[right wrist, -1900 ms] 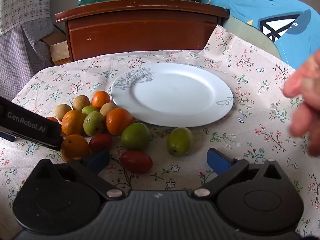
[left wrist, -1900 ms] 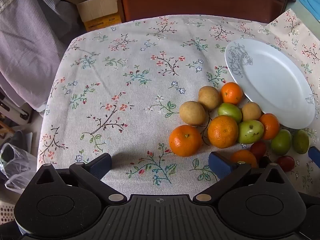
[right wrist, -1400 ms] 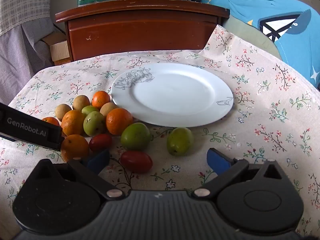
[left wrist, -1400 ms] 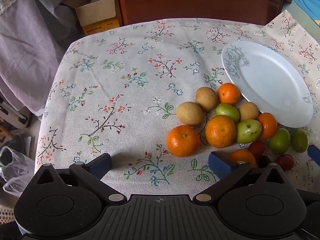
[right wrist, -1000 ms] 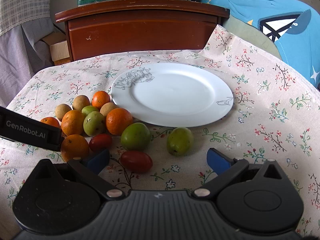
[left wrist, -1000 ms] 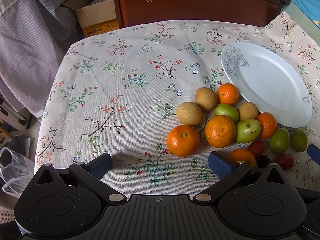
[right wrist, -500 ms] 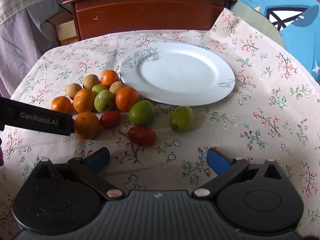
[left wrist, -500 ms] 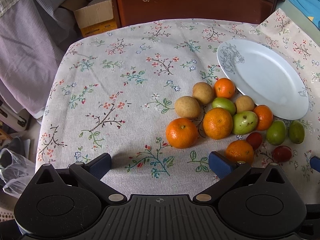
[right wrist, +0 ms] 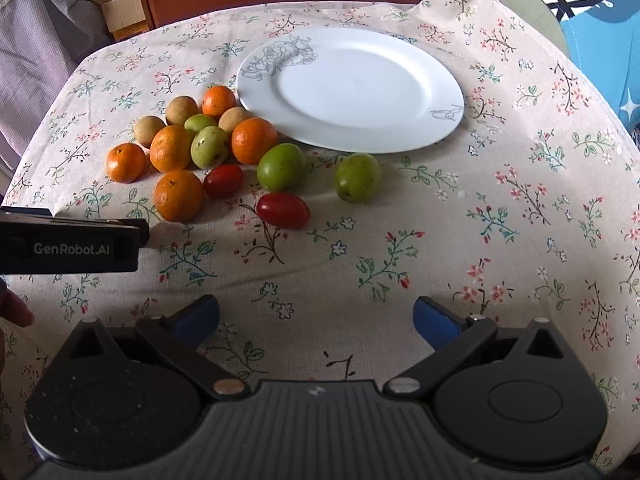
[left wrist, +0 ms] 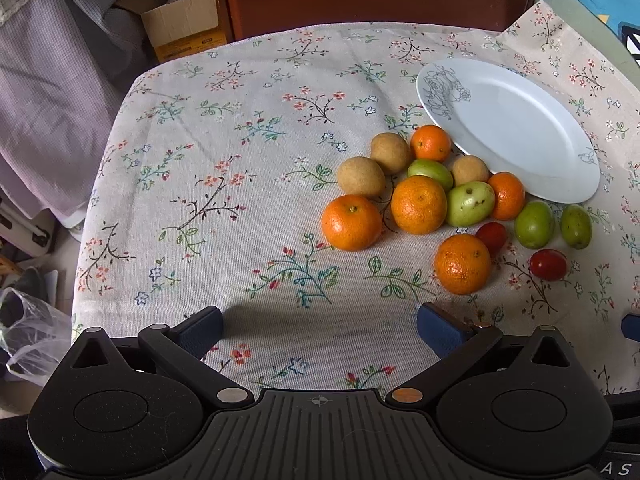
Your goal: Organize fruits
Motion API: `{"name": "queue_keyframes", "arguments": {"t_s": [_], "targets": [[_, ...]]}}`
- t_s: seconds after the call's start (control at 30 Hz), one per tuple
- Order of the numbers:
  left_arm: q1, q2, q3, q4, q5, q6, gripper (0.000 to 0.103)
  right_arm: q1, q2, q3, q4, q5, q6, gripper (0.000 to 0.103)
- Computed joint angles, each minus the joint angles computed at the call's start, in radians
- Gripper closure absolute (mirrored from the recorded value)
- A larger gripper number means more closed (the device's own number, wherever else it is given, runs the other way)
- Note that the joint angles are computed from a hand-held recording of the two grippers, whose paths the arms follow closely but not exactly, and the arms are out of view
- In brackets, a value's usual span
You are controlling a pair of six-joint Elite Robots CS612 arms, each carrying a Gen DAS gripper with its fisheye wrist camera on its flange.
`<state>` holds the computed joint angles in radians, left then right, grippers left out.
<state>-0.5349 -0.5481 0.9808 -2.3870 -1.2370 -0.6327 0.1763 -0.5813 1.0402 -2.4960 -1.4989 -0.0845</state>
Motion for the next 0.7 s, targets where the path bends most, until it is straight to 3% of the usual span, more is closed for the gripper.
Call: {"name": "queue_keyframes", "arguments": {"t_s": [0.4,0.7], "targets": [[-0.013,-0.035,0.043,0.040,0.014,-0.014,0.000,0.006,-0.018,0.021,0.007,-0.043,0.012,0.001],[-0.013,-0.073,0.088,-0.009,0.034,-0.040,0.000,0.010,-0.040,0.054,-0.100,-0.071,0.028,0.001]]}}
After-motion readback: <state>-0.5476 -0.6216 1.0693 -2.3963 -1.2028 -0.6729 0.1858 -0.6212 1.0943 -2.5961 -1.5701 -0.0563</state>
